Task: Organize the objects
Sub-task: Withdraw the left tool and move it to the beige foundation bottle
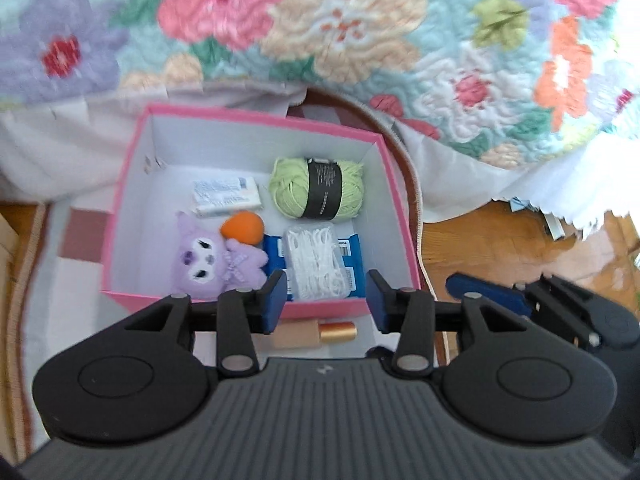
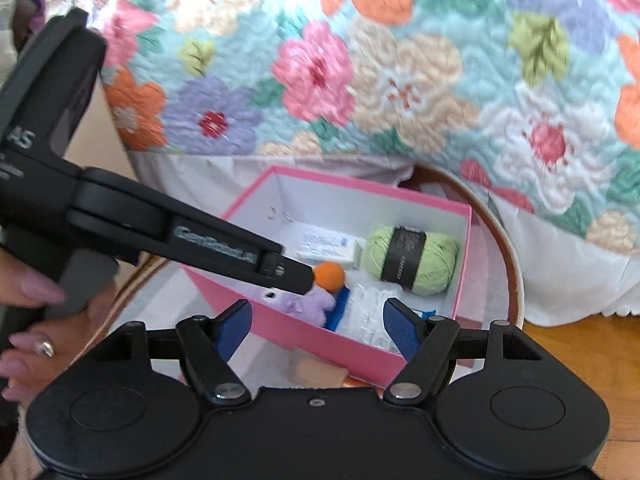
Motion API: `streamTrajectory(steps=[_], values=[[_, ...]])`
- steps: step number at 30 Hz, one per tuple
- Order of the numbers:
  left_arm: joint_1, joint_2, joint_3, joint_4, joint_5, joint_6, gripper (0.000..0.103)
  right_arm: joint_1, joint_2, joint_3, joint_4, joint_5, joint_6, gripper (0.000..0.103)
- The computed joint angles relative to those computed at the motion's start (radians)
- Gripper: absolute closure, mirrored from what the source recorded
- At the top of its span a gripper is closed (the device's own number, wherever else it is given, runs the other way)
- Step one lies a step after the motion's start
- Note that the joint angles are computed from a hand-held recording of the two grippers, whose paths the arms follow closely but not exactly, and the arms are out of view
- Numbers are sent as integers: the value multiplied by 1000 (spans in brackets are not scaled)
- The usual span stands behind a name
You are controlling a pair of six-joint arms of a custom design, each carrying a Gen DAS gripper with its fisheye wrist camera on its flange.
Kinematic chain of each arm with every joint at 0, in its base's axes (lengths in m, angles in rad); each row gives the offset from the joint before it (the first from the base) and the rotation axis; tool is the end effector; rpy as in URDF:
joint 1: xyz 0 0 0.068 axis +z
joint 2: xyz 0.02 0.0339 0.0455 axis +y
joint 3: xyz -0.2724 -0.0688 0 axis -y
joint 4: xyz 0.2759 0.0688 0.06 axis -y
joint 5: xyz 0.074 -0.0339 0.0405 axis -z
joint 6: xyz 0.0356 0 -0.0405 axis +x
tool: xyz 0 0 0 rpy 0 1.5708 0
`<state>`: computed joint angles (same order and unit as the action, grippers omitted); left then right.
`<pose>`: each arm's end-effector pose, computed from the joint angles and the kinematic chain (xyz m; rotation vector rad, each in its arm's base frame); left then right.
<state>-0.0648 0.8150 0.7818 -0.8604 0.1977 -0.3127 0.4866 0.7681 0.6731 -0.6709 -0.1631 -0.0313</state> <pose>0.1783 -0.0186 0.2777 -0.2209 2.4743 -0.4059 0.1591 0.0907 0.2607 -0.6838 2.2605 0.4147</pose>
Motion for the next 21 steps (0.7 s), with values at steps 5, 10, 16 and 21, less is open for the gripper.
streamTrajectory(steps=[5, 10, 16, 21], values=[[4, -131, 66, -212, -42, 57, 46, 21, -109, 33, -122, -11, 14, 24], [74, -242, 84, -345, -24, 129, 40, 69, -196, 28, -235, 0, 53, 23], [233, -347, 43, -438, 61, 239, 37, 105, -301, 3, -331, 11, 92, 22], [399, -394, -63, -433, 180, 340, 36, 65, -338, -58, -340, -15, 92, 20]])
